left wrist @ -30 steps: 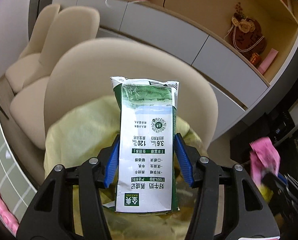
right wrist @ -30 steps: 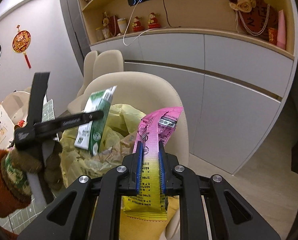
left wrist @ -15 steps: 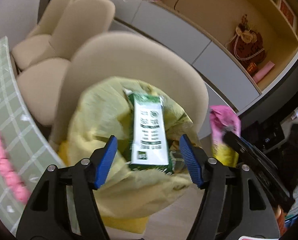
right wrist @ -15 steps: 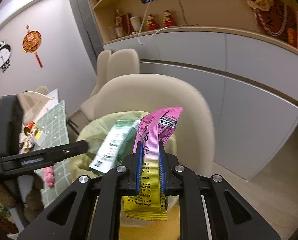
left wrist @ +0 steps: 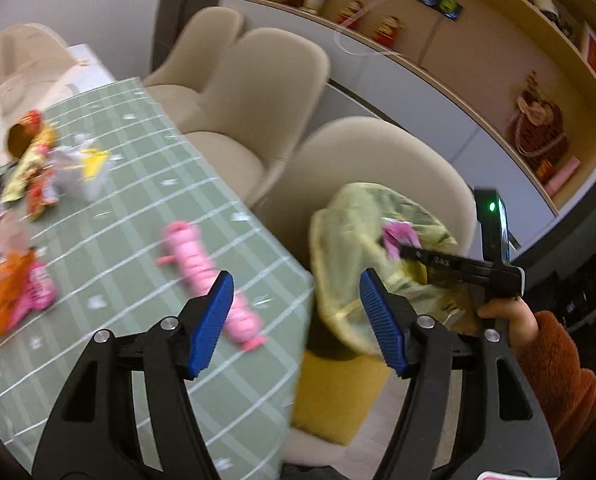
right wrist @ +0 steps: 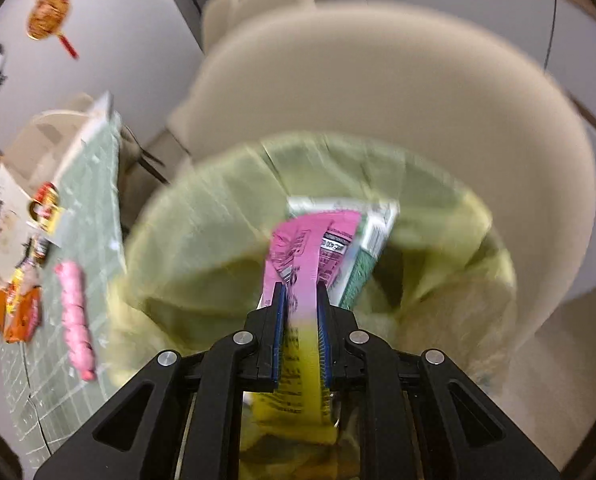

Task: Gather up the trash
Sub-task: 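Carry both items to the trash bin and open both tools to drop them, then move the left tool back to the table and grasp the red-gold paper cup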

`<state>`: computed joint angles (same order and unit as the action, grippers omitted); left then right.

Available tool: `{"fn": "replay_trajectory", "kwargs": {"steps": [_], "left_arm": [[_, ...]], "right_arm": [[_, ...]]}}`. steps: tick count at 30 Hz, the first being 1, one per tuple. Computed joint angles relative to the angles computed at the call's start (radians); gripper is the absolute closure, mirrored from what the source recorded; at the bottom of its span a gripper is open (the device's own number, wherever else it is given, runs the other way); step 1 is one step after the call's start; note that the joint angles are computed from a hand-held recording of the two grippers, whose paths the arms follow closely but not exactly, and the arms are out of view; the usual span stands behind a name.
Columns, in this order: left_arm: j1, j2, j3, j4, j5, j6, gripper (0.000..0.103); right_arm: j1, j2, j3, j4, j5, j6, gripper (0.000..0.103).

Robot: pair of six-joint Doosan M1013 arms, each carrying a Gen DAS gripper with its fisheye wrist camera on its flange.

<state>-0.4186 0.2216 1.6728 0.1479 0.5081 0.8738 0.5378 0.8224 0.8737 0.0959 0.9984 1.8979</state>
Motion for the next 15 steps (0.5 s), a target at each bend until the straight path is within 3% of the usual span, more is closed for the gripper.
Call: {"fn": "replay_trajectory", "kwargs": {"steps": [2, 4, 5, 6, 8, 12, 15], "left_arm": [[0.018, -0.028, 0.035, 0.013, -0.001, -0.035, 0.041], [0.038, -0.05, 0.064, 0.012, -0.006, -0.053, 0.041], [0.046, -0.058, 0.076, 0.006, -0.011, -0.055, 0.041], [0.058, -0.068, 0.091, -0.008, -0.015, -0.054, 0.041], [0.073, -0.086, 0.115, -0.035, -0.024, -0.038, 0.041], [0.09, -0.121, 0.162, -0.036, -0.04, -0.02, 0.041], [0.11, -0.152, 0.202, -0.05, -0.046, -0.001, 0.041]], "right_arm": [[0.006, -0.003, 0.011, -0.033, 0.002, 0.021, 0.088], [0.01, -0.025, 0.043, -0.035, -0.049, 0.041, 0.087], [0.012, -0.038, 0.061, -0.044, -0.076, 0.059, 0.083], [0.018, -0.055, 0.082, -0.066, -0.11, 0.081, 0.069], [0.029, -0.082, 0.118, -0.097, -0.17, 0.103, 0.058], [0.071, -0.118, 0.151, -0.247, -0.199, 0.206, 0.053], [0.097, -0.149, 0.187, -0.284, -0.227, 0.254, 0.053]]}}
